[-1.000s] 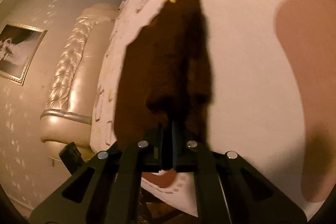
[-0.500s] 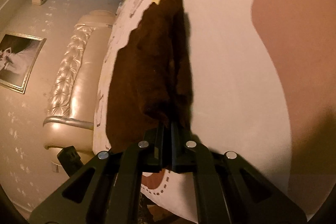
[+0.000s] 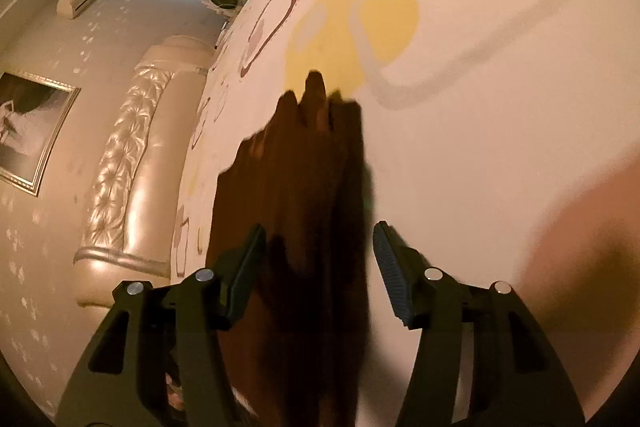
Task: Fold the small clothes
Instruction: 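Open the right gripper and release the sweater onto the stack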
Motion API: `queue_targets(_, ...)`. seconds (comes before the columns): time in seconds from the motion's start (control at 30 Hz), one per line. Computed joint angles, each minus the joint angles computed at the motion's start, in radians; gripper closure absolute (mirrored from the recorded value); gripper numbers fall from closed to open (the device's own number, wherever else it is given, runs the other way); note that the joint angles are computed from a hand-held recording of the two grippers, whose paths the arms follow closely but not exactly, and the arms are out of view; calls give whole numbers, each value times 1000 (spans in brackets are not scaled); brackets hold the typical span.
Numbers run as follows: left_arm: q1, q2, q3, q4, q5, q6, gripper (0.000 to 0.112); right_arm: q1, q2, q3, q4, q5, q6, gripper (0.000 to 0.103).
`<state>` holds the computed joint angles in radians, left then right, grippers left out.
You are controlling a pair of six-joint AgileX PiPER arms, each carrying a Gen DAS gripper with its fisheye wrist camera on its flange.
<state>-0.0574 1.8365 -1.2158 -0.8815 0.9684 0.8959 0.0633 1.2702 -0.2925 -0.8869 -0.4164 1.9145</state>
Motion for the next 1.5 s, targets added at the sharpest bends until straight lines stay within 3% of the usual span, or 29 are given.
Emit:
queue_targets(0.17,-73,149,-197,-44,43,-123,30,-42,195,-120,58,-85,-124,49)
queue_targets(0.2,-90,166,-222,-41,32,-143,30,-44,209,-137,39,-78,-114,60)
queue_targets(0.23,-100,175,-235,-42,24,-147,38,-49,222,-160,-5,-58,-84,77)
queue_targets(0.27,-118,182,-249,-33,6,-152,46,-59,237,-174,-47,-59,-60,82)
queue_targets(0.37,-150,209,-294,7,7,-165,88,-56,248,-175,-19,-56,-116,85)
queue_targets(0.47,-174,208,-305,37,-24,-172,94,-5,216,-182,84,13,-231,87)
queue_targets(0.6,-199,226,-361,68,-51,-207,95,10,201,-181,271,29,-419,87)
queue_targets(0.73,-229,275,-432,122,-70,-254,94,-65,277,-175,225,-73,-363,87)
queue_targets(0.87,-206,264,-404,92,-52,-188,87,-147,312,-124,152,-236,-291,83)
queue_targets(0.97,-156,224,-342,52,7,-126,73,-204,268,-58,75,-310,-210,73)
queue_targets(1.0,-140,206,-315,39,21,-102,70,-220,243,-27,56,-340,-196,65)
queue_targets(1.03,-114,170,-256,13,39,-52,65,-227,218,-8,35,-349,-180,58)
queue_targets(1.17,-39,78,-104,-30,118,45,53,-153,66,69,-15,-291,-99,47)
queue_targets(1.27,12,23,8,-50,170,82,52,-41,20,125,112,-275,-142,46)
queue_targets(1.3,18,6,36,-52,166,91,52,-11,15,131,148,-261,-157,50)
queue_targets(1.33,20,-14,67,-55,152,105,52,15,6,131,178,-231,-167,70)
queue_targets(1.37,16,-33,93,-57,129,119,53,35,-5,127,187,-186,-160,82)
queue_targets(1.5,-19,-84,150,-49,39,145,58,1,-12,195,233,-223,-218,95)
